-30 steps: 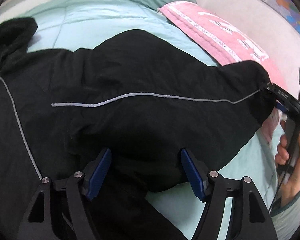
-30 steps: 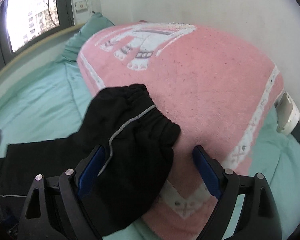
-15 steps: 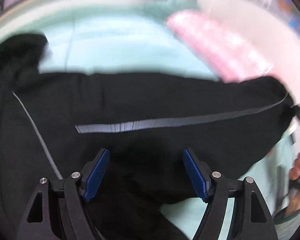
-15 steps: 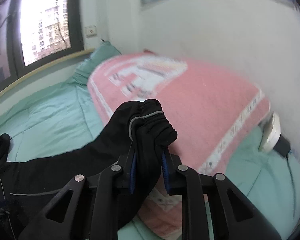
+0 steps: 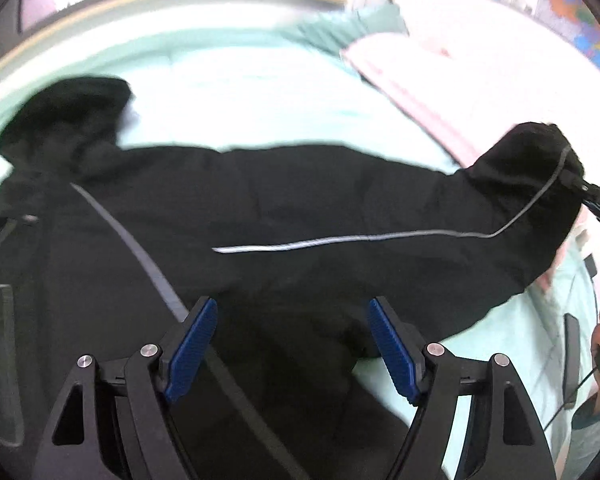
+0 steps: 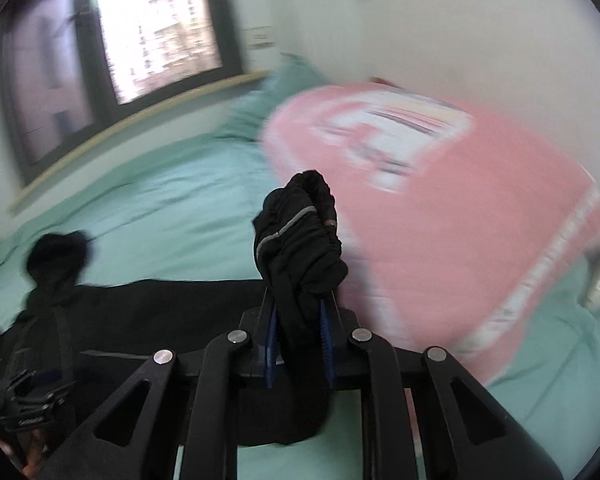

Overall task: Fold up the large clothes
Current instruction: 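Carry the held sleeve across the jacket front and release it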

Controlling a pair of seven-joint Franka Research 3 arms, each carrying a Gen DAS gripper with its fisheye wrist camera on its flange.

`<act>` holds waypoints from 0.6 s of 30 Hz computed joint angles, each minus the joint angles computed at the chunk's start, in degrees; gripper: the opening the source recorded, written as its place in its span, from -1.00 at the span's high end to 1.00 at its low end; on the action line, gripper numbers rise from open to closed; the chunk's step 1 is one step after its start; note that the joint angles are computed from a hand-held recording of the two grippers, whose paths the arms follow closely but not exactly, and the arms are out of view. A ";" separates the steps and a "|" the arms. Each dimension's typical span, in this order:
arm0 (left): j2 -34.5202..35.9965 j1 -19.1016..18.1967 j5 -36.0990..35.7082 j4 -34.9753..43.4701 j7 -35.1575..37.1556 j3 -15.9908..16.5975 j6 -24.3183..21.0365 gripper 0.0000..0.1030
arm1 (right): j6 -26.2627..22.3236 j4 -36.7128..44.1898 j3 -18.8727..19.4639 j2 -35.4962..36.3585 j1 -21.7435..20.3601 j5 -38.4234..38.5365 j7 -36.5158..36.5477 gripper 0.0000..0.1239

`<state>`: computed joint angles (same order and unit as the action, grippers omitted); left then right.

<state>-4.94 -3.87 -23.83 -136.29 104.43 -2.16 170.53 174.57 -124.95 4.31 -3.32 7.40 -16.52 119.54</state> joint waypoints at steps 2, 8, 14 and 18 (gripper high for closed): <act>-3.61 -0.30 -1.27 -2.72 1.74 1.13 0.06 -0.53 | -1.28 1.66 0.89 -0.09 2.68 4.12 -4.53 0.67; -17.65 0.99 3.76 -12.16 0.24 7.54 -1.72 -0.53 | -7.71 9.99 5.48 2.12 9.93 -0.94 -3.86 0.67; -28.44 7.82 11.70 -18.16 -2.91 12.72 -4.20 -0.53 | -16.04 21.66 7.06 9.99 20.34 -7.64 -1.23 0.67; -32.06 13.02 16.54 -21.20 -3.08 16.31 -4.02 -0.53 | -21.25 30.94 6.71 18.69 28.23 -10.51 -0.23 0.67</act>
<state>-36.99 9.15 -7.29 -157.49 101.35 14.15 166.51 153.32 -94.02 11.01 15.36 35.63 -27.03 119.31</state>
